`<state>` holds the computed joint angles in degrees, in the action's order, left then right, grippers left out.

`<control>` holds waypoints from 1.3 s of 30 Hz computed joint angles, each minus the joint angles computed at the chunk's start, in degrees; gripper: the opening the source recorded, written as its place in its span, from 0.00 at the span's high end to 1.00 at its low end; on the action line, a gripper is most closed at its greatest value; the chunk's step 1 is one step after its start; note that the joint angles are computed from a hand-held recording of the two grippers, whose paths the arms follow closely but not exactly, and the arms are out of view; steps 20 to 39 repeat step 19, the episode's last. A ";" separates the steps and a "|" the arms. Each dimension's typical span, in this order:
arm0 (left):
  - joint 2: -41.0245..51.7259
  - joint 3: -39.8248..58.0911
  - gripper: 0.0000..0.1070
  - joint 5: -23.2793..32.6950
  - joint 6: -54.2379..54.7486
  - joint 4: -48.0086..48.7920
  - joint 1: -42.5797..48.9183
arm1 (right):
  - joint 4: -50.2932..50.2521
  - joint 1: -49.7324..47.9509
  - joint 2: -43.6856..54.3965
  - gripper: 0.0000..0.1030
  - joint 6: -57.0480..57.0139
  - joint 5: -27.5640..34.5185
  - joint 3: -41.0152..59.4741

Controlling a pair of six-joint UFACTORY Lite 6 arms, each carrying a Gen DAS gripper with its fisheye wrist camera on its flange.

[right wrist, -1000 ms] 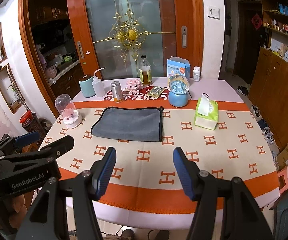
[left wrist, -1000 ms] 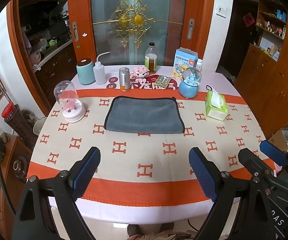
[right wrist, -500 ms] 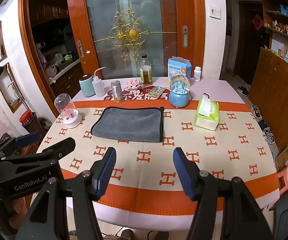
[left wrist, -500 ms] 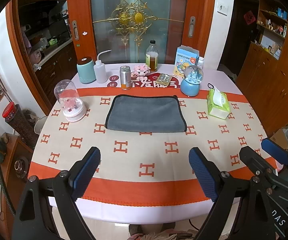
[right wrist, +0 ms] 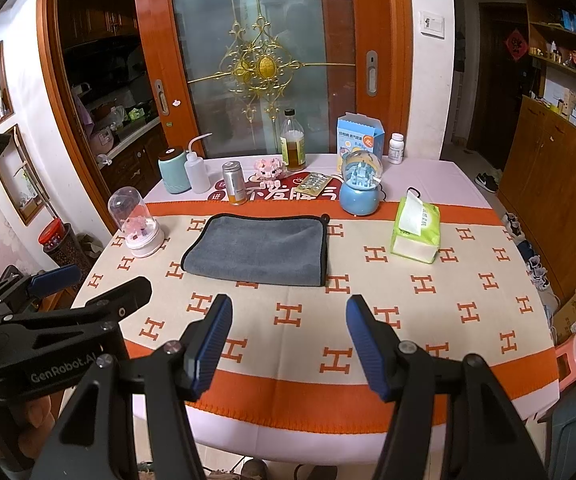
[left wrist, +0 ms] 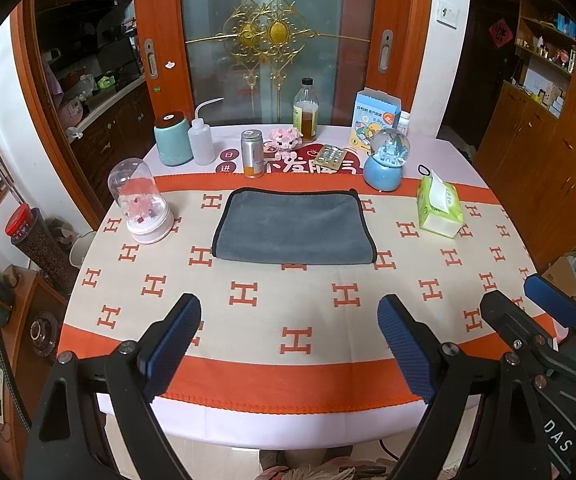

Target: Fold towel

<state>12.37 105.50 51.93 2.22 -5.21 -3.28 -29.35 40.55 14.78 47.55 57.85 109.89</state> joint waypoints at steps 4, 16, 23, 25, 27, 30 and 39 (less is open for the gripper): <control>-0.10 -0.09 0.17 0.15 0.38 -0.16 0.31 | 0.25 -0.09 0.10 0.42 -0.16 0.11 0.22; 0.28 0.22 0.17 0.31 0.74 -0.23 0.56 | 0.70 -0.65 0.46 0.42 -0.88 -0.46 0.26; -1.55 -2.38 0.17 -0.16 2.71 -1.42 2.08 | 0.86 -0.70 0.57 0.42 -0.82 -0.49 0.26; -1.55 -2.38 0.17 -0.16 2.71 -1.42 2.08 | 0.86 -0.70 0.57 0.42 -0.82 -0.49 0.26; -1.55 -2.38 0.17 -0.16 2.71 -1.42 2.08 | 0.86 -0.70 0.57 0.42 -0.82 -0.49 0.26; -1.55 -2.38 0.17 -0.16 2.71 -1.42 2.08 | 0.86 -0.70 0.57 0.42 -0.82 -0.49 0.26; -1.55 -2.38 0.17 -0.16 2.71 -1.42 2.08 | 0.86 -0.70 0.57 0.42 -0.82 -0.49 0.26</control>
